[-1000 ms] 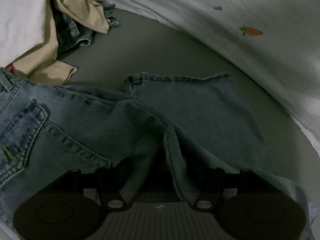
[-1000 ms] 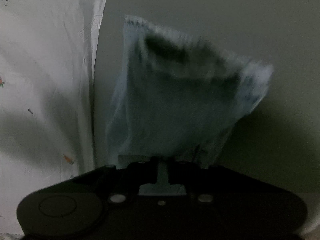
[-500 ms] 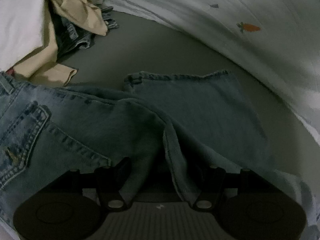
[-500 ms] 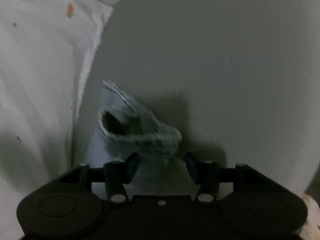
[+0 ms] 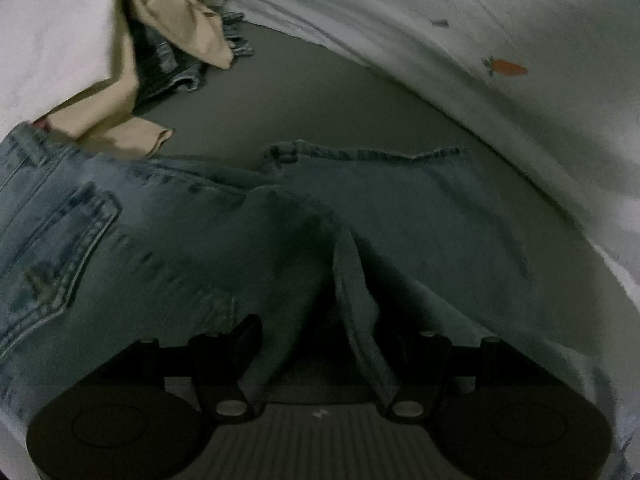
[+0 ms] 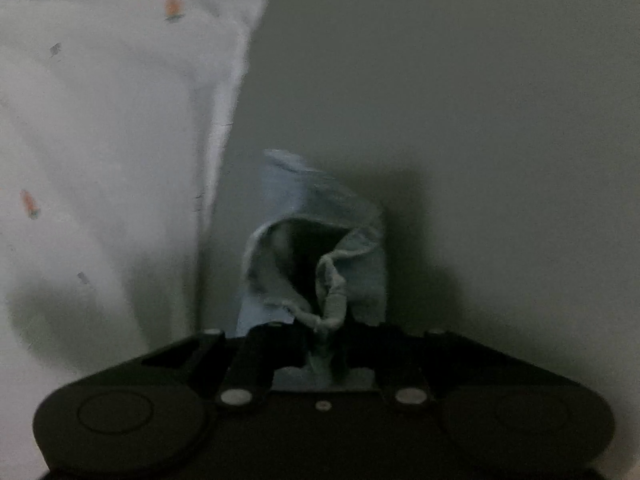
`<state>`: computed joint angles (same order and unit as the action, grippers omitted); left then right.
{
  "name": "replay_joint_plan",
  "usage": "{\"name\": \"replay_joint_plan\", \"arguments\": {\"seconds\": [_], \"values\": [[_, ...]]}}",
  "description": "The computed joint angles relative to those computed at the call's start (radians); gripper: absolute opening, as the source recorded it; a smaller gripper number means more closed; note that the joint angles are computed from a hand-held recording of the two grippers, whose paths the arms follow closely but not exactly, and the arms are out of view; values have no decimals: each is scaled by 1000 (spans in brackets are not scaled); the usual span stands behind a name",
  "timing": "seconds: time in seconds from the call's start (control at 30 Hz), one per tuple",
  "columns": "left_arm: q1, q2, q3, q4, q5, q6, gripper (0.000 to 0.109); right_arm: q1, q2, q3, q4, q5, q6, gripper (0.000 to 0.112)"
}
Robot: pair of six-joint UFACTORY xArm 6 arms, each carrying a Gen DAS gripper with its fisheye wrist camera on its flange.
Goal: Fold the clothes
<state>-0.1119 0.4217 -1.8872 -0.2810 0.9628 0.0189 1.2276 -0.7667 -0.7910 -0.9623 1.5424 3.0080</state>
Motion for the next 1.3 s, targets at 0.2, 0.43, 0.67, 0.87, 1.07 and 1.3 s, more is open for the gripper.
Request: {"name": "replay_joint_plan", "arguments": {"seconds": [0.2, 0.43, 0.67, 0.87, 1.07, 1.3], "values": [[9, 29, -58, -14, 42, -33, 65, -527, 8, -80, -93, -502, -421, 12], [19, 79, -129, -46, 46, -75, 65, -1084, 580, -679, 89, -1169, -1025, 12], [40, 142, -225, -50, 89, -121, 65, -941, 1024, -1193, 389, -796, -1716, 38], [51, 204, -314, -85, 122, -112, 65, -830, 752, -662, 456, -860, -1497, 39], [39, 352, -545, -55, 218, -140, 65, -748, 523, -246, 548, -1059, -1117, 32], [17, 343, -517, -3, 206, -111, 62, -690, 569, -226, 906, -1163, -1390, 31]]}}
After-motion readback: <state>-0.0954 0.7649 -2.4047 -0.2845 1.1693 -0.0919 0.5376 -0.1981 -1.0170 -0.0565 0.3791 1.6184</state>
